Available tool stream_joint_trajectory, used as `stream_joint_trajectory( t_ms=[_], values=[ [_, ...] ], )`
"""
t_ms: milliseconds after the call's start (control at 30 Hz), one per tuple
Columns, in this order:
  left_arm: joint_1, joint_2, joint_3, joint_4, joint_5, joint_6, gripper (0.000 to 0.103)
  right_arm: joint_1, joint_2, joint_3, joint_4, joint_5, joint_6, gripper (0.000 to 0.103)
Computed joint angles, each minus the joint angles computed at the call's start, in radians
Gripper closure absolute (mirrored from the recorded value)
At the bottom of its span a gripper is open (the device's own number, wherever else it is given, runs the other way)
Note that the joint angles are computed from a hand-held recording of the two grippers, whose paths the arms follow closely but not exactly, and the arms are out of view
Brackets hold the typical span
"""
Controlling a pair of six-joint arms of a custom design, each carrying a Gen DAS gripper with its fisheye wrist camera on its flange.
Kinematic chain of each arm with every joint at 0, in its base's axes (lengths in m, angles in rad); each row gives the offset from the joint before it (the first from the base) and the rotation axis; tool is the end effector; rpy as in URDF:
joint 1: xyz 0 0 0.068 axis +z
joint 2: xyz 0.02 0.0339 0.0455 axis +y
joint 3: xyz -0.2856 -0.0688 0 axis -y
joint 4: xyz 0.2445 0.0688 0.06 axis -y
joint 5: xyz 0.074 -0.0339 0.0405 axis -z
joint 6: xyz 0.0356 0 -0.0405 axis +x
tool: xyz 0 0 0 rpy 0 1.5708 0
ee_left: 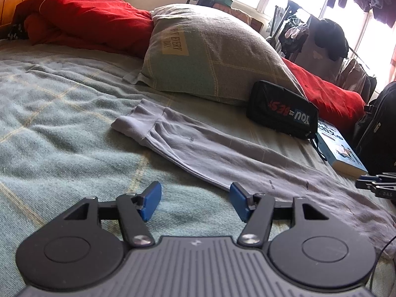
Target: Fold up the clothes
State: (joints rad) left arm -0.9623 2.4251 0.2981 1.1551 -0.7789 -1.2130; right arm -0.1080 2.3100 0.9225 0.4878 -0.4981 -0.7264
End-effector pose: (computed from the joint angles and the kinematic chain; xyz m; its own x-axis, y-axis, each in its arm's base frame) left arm 0.1424 -0.1607 -0.0203 -0.5003 -0.4481 -0.7409 -0.3170 0.8911 -0.3248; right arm 0.3810 -0.0242 0.0126 -0.4488 -0.5382 -0.7134 -0.6671 0.7329 -0.1333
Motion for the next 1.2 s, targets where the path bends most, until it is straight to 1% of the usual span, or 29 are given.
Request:
stream_joint_trajectory(
  t_ms=[100, 167, 200, 233, 267, 300, 400, 467, 567, 633, 700, 733, 767, 800, 833, 867, 900, 933, 967, 1000, 1033, 1067, 1100, 1133, 1167, 1200],
  values=[
    [-0.02, -0.037, 0.001, -0.045, -0.013, 0.004, 0.042, -0.065, 0.004, 0.023, -0.041, -0.007, -0.017, 0.068],
    [-0.052, -0.045, -0.018, 0.019, -0.037, 0.046, 0.041, -0.101, 0.001, 0.023, -0.056, -0.021, -0.03, 0.068],
    [-0.067, -0.045, -0.029, 0.071, -0.041, 0.083, 0.04, -0.122, -0.007, 0.017, -0.064, -0.035, -0.037, 0.068],
    [-0.081, -0.046, -0.034, 0.111, -0.043, 0.121, 0.037, -0.142, -0.016, 0.009, -0.073, -0.055, -0.048, 0.068],
    [-0.095, -0.053, -0.031, 0.122, -0.049, 0.15, 0.036, -0.162, -0.025, 0.003, -0.086, -0.075, -0.059, 0.068],
    [-0.105, -0.069, -0.021, 0.1, -0.052, 0.171, 0.035, -0.182, -0.035, -0.002, -0.106, -0.084, -0.059, 0.068],
    [-0.116, -0.121, 0.035, -0.04, -0.049, 0.194, 0.035, -0.211, -0.045, 0.011, -0.155, -0.099, -0.051, 0.068],
    [-0.108, -0.138, 0.076, -0.114, -0.033, 0.216, 0.035, -0.231, -0.052, 0.021, -0.189, -0.109, -0.046, 0.068],
    [-0.085, -0.193, 0.175, -0.351, 0.005, 0.204, 0.036, -0.239, -0.033, 0.059, -0.239, -0.114, -0.024, 0.068],
    [-0.07, -0.219, 0.246, -0.467, 0.045, 0.232, 0.036, -0.241, -0.004, 0.075, -0.256, -0.127, -0.018, 0.068],
    [-0.056, -0.234, 0.322, -0.58, 0.081, 0.261, 0.035, -0.238, 0.031, 0.069, -0.247, -0.1, -0.026, 0.056],
    [-0.048, -0.232, 0.372, -0.645, 0.088, 0.28, 0.035, -0.237, 0.048, 0.061, -0.235, -0.091, -0.03, 0.055],
    [-0.041, -0.227, 0.424, -0.71, 0.093, 0.299, 0.035, -0.249, 0.056, 0.021, -0.165, -0.108, -0.039, 0.054],
    [-0.033, -0.219, 0.475, -0.769, 0.099, 0.319, 0.035, -0.265, 0.052, -0.014, -0.126, -0.124, -0.055, 0.053],
    [-0.02, -0.206, 0.513, -0.801, 0.107, 0.344, 0.035, -0.282, 0.047, -0.028, -0.127, -0.14, -0.059, 0.052],
    [-0.011, -0.185, 0.559, -0.831, 0.102, 0.375, 0.035, -0.3, 0.046, -0.029, -0.146, -0.164, -0.061, 0.047],
    [-0.005, -0.162, 0.599, -0.85, 0.087, 0.406, 0.035, -0.311, 0.047, -0.018, -0.175, -0.185, -0.061, 0.04],
    [0.002, -0.136, 0.636, -0.869, 0.079, 0.42, 0.035, -0.321, 0.048, -0.007, -0.204, -0.206, -0.061, 0.036],
    [0.01, -0.112, 0.672, -0.89, 0.076, 0.43, 0.035, -0.33, 0.05, 0.003, -0.231, -0.226, -0.061, 0.031],
    [0.024, -0.095, 0.697, -0.923, 0.106, 0.41, 0.035, -0.332, 0.049, 0.0, -0.233, -0.238, -0.059, 0.026],
    [0.038, -0.079, 0.719, -0.951, 0.14, 0.39, 0.035, -0.333, 0.049, -0.004, -0.234, -0.25, -0.059, 0.023],
    [0.055, -0.068, 0.713, -0.947, 0.194, 0.359, 0.034, -0.338, 0.05, -0.009, -0.234, -0.264, -0.078, 0.019],
    [0.057, -0.069, 0.667, -0.871, 0.205, 0.356, 0.034, -0.35, 0.054, -0.018, -0.229, -0.289, -0.104, 0.012],
    [0.062, -0.083, 0.629, -0.824, 0.223, 0.368, 0.033, -0.361, 0.059, -0.017, -0.244, -0.309, -0.132, 0.01],
    [0.074, -0.105, 0.606, -0.819, 0.254, 0.372, 0.033, -0.373, 0.065, -0.007, -0.276, -0.327, -0.162, 0.005],
    [0.088, -0.126, 0.591, -0.821, 0.276, 0.366, 0.033, -0.384, 0.07, 0.001, -0.307, -0.343, -0.191, 0.004]
  ],
)
